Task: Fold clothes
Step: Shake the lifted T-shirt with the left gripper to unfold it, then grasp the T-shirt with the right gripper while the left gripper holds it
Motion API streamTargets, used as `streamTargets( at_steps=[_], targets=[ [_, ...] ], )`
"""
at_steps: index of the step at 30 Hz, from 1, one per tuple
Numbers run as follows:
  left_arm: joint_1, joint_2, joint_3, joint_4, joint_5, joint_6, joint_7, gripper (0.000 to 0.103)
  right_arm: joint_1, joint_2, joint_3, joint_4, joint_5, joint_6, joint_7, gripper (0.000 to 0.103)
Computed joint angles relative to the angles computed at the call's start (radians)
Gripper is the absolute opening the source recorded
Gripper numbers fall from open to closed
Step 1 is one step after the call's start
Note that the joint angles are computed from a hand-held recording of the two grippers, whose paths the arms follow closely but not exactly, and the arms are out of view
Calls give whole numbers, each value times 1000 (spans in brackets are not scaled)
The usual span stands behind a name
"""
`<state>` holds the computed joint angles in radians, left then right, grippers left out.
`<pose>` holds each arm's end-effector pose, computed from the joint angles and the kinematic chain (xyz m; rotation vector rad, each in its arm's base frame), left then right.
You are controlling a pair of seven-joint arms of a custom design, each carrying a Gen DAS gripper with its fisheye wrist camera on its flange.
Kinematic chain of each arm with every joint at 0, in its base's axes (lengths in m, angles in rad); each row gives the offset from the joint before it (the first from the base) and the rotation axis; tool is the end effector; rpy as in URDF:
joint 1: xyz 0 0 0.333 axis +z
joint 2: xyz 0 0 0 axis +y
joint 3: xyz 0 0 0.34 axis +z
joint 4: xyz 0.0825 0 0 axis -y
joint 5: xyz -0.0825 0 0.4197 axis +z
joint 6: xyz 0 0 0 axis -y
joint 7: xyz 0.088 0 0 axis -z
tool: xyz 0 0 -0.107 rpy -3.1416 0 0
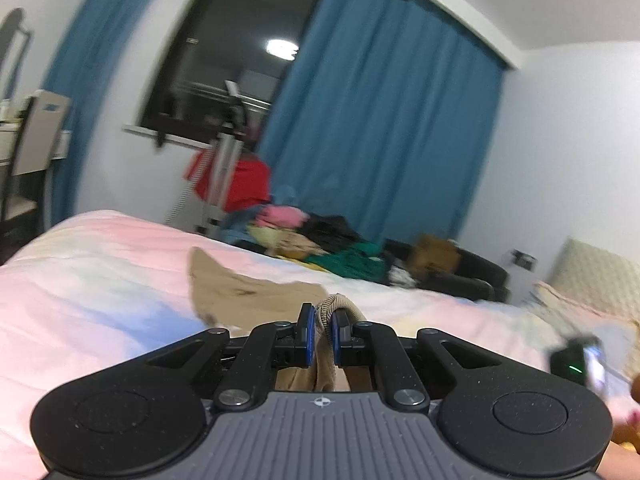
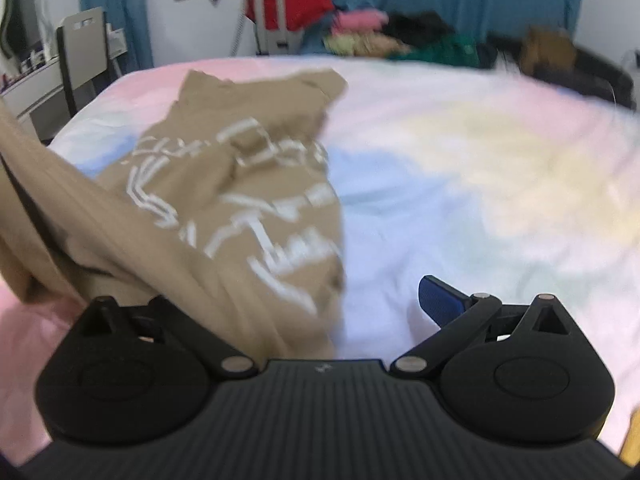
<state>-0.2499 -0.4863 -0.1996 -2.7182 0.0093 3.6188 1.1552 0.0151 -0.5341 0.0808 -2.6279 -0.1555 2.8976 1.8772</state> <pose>0.3728 -0.1923 0.5421 -1.4020 1.5490 -1.5716 0.4377 0.0540 0.5168 -1.6766 1.7968 -0.7225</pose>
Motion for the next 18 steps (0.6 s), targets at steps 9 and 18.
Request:
streamTargets(
  at_steps=[9,18],
  targets=[
    [61,-99,-36,-40,-103,-1,-15,9,-27,-99,48,-107,24,269,4,40],
    [-67,-117,102,-19,18,-219,13,13,17,-139,1,-152,94,453,-62,15]
  ],
)
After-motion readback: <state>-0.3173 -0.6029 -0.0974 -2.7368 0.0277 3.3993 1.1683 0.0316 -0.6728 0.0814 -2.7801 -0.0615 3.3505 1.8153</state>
